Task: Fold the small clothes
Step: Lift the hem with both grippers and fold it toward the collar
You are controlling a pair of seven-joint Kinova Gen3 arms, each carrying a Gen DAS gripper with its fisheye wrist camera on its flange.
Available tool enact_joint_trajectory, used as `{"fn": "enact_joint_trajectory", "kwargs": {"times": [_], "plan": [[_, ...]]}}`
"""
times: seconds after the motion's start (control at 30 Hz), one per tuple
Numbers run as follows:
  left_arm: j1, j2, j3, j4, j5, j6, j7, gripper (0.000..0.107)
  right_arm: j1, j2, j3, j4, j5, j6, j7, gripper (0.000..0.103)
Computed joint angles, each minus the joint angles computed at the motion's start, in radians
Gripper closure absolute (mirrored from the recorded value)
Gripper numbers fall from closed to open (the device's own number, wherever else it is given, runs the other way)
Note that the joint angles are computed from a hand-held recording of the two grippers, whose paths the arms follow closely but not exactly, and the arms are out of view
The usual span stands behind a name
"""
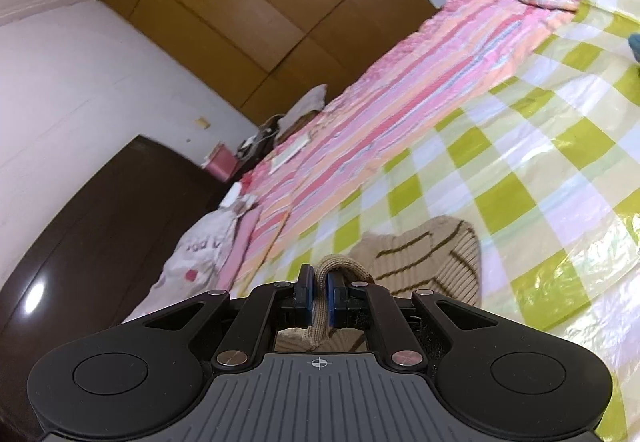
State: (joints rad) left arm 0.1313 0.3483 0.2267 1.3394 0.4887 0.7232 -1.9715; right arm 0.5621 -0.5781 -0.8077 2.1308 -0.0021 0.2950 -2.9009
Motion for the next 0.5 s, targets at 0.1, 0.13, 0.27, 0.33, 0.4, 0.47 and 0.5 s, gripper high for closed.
{"fn": "enact_joint_trajectory", "kwargs": {"times": [0.1,0.13,0.27,0.33,0.4,0.47,0.5], "plan": [[0.014,0.035,0.001,-0.036,0.003,-0.006,0.023,0.093,0.037,0.02,-0.011,0.02,-0.007,-0.027,-0.014,0.096],[0.025,0.047,-0.004,-0.052,-0.009,-0.005,0.042,0.093,0.047,0.029,-0.015,0.025,-0.01,-0.036,-0.018,0.096],[0.05,0.085,-0.013,-0.083,-0.045,-0.022,0.1,0.092,0.094,0.075,-0.041,0.038,-0.01,-0.069,-0.03,0.096],[0.065,0.098,-0.023,-0.09,-0.071,-0.035,0.139,0.091,0.134,0.096,-0.072,0.032,-0.003,-0.071,-0.035,0.096],[0.071,0.116,-0.025,-0.105,-0.088,-0.033,0.173,0.091,0.176,0.118,-0.106,0.019,0.011,-0.065,-0.036,0.096],[0.077,0.12,-0.026,-0.1,-0.107,-0.054,0.19,0.091,0.217,0.131,-0.138,0.013,0.021,-0.066,-0.049,0.096],[0.075,0.12,-0.022,-0.097,-0.112,-0.062,0.193,0.091,0.236,0.133,-0.155,0.01,0.025,-0.067,-0.054,0.096]]}}
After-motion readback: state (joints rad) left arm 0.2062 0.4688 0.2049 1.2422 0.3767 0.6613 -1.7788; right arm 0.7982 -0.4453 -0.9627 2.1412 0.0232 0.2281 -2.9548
